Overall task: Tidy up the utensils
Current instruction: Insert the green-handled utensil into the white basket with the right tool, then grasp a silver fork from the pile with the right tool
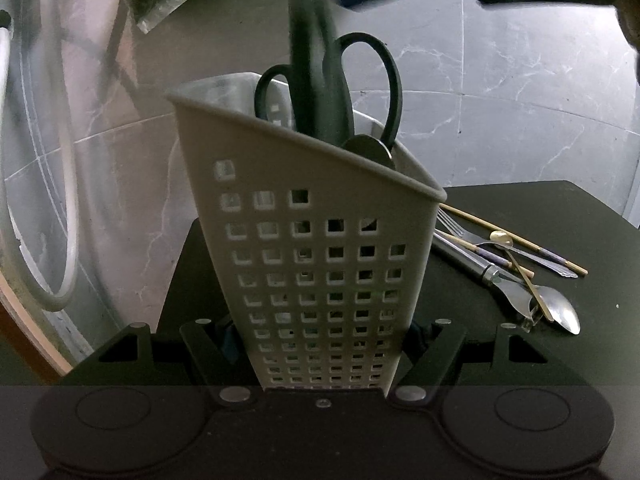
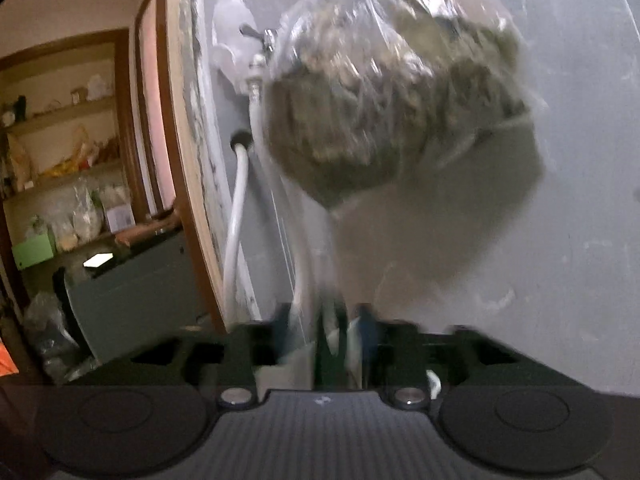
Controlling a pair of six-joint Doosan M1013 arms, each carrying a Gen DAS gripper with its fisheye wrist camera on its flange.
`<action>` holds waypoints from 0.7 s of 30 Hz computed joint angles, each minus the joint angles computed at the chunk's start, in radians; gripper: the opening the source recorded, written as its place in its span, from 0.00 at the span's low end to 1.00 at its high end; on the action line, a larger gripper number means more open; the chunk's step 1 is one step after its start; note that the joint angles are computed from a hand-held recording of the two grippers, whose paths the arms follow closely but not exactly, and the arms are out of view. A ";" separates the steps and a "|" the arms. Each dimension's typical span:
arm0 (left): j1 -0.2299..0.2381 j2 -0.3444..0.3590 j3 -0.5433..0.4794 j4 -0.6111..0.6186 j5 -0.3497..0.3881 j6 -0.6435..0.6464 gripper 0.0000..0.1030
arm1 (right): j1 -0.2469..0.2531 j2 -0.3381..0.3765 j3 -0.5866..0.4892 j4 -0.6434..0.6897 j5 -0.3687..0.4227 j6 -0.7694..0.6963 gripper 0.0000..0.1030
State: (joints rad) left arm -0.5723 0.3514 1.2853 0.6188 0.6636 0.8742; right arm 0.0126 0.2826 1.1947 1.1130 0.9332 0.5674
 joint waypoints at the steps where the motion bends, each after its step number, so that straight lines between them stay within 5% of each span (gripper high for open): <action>1: 0.002 -0.001 0.002 -0.007 -0.003 0.005 0.73 | -0.007 -0.004 0.007 0.010 0.010 -0.009 0.69; 5: 0.005 -0.002 0.001 -0.017 0.000 0.019 0.73 | -0.044 -0.033 0.038 -0.020 -0.019 0.011 1.00; 10: 0.005 0.002 -0.010 -0.030 0.016 0.032 0.73 | -0.090 -0.006 0.003 -0.256 0.008 0.246 1.00; 14: 0.004 0.008 -0.023 -0.037 0.036 0.039 0.74 | -0.117 0.094 -0.105 -0.416 0.174 0.391 1.00; 19: -0.003 0.018 -0.046 -0.033 0.071 0.029 0.74 | -0.153 0.236 -0.250 -0.288 0.373 0.265 1.00; 21: -0.006 0.024 -0.057 -0.032 0.089 0.023 0.74 | -0.157 0.325 -0.383 -0.239 0.516 0.211 1.00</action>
State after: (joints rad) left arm -0.5784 0.3753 1.2279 0.5866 0.7522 0.8968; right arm -0.1442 0.6076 0.8119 0.8741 1.4493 0.7788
